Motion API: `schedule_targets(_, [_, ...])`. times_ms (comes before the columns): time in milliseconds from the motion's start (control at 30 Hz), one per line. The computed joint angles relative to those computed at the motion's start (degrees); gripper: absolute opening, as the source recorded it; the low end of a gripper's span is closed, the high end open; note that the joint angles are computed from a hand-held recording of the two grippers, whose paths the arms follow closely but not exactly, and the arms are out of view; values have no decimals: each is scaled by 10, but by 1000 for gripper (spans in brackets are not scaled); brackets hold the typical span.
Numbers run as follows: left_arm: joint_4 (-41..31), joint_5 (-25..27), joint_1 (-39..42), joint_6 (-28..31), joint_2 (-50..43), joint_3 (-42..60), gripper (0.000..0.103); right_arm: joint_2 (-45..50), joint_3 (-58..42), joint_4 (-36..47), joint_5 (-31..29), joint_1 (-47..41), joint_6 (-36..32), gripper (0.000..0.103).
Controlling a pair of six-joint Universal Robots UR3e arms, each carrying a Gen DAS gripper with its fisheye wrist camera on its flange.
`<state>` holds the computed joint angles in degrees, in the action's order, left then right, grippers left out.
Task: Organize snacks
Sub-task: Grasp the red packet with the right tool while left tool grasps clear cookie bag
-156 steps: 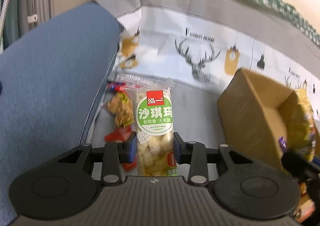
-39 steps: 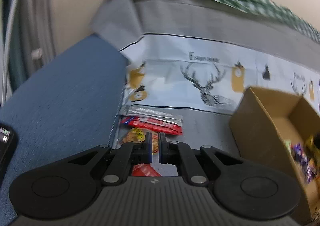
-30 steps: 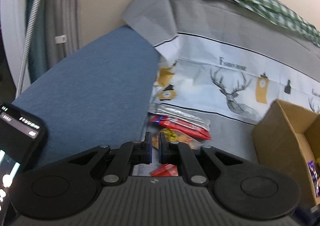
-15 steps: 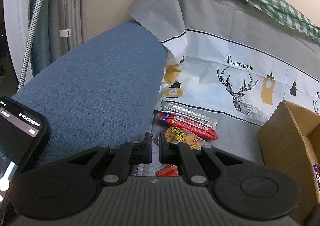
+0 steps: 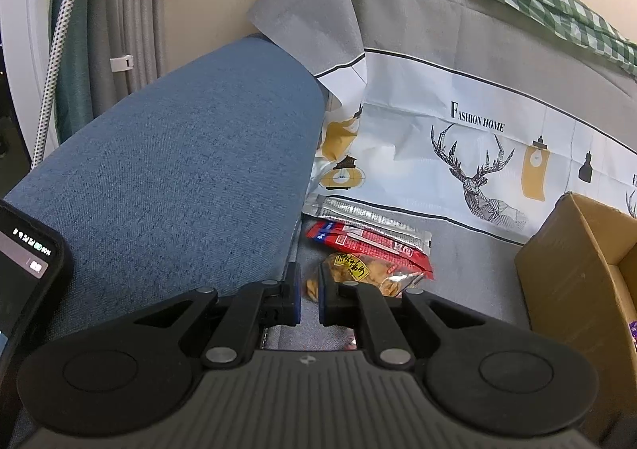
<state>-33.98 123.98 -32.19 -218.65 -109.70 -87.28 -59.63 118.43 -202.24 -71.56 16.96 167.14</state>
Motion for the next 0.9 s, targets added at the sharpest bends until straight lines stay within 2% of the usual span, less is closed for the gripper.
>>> schedule_targets(167, [10,-9,0,2,12,-18,9,-118,78,73,27,-38,-35,52])
schedule_targets(300, [17,-37,6,0,19,-27,10,-272,170,198,69,-102,-70,52])
schedule_targets(500, [13,-85,18,-16,1,-7,19,-521,274,399,126,-197,-131,52])
schedule_targets(533, [2,-85,16,-14,-10,8,26,-542,286,406,132,-206,-132,52])
schedule_targets(633, [-45,-73,3,14,-57,75,39,-518,306,331,106,-194,-113,52])
schedule_targets(700, [-73,-53,-7,46,-99,128,52,-438,297,244,76,-169,-87,52])
schedule_targets(767, [-99,-27,-16,75,-140,178,71,-376,284,186,40,-144,-70,53])
schedule_targets(833, [-121,-3,-22,99,-182,228,80,-323,257,166,4,-117,-51,55])
schedule_targets(900, [-141,5,-23,123,-219,273,86,-299,242,170,8,-111,-45,63])
